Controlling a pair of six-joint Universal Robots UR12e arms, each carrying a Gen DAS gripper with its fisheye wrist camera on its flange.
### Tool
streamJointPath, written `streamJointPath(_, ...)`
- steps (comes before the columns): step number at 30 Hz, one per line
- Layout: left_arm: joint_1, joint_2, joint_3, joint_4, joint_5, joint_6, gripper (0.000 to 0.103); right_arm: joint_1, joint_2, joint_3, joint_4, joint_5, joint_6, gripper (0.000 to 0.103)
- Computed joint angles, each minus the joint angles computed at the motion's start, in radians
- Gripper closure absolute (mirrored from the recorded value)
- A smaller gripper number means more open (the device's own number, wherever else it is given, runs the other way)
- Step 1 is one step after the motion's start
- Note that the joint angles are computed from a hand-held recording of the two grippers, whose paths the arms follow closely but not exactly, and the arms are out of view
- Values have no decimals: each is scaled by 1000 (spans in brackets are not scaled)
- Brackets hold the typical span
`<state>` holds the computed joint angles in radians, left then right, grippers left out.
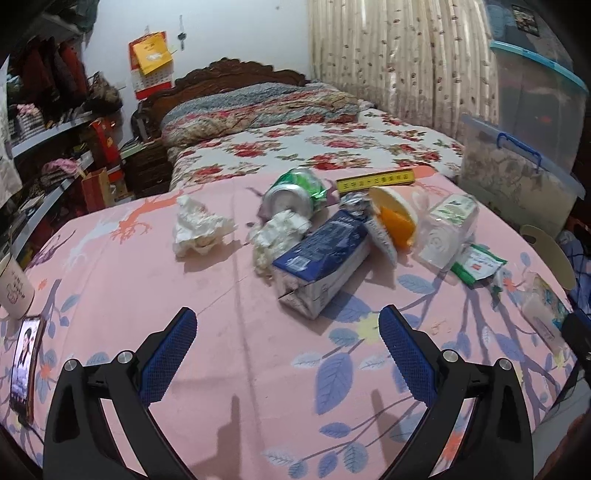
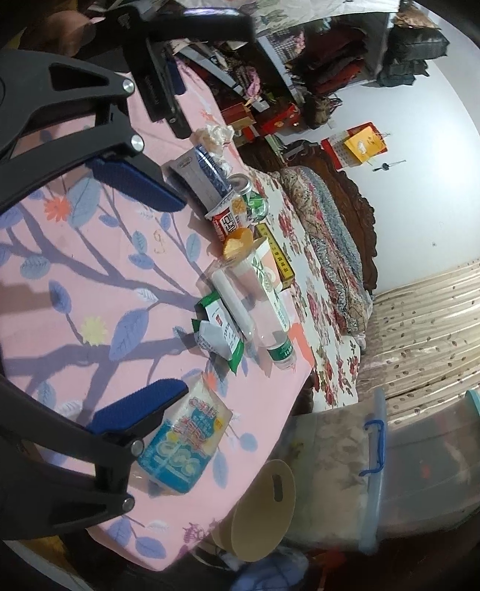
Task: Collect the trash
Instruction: 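Grasp the blue-white tissue box with the right tool and carry it to the beige bin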
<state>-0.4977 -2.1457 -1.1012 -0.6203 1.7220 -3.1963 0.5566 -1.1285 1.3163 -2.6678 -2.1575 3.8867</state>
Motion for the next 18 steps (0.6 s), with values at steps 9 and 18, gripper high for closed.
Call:
streamJointPath(9, -5, -51, 112, -80, -276, 127, 9, -16, -46, 63, 95, -98, 28, 36)
streamJointPath(18, -64, -184, 333, -296, -443, 321, 31, -58, -110, 166, 123, -77, 43, 21)
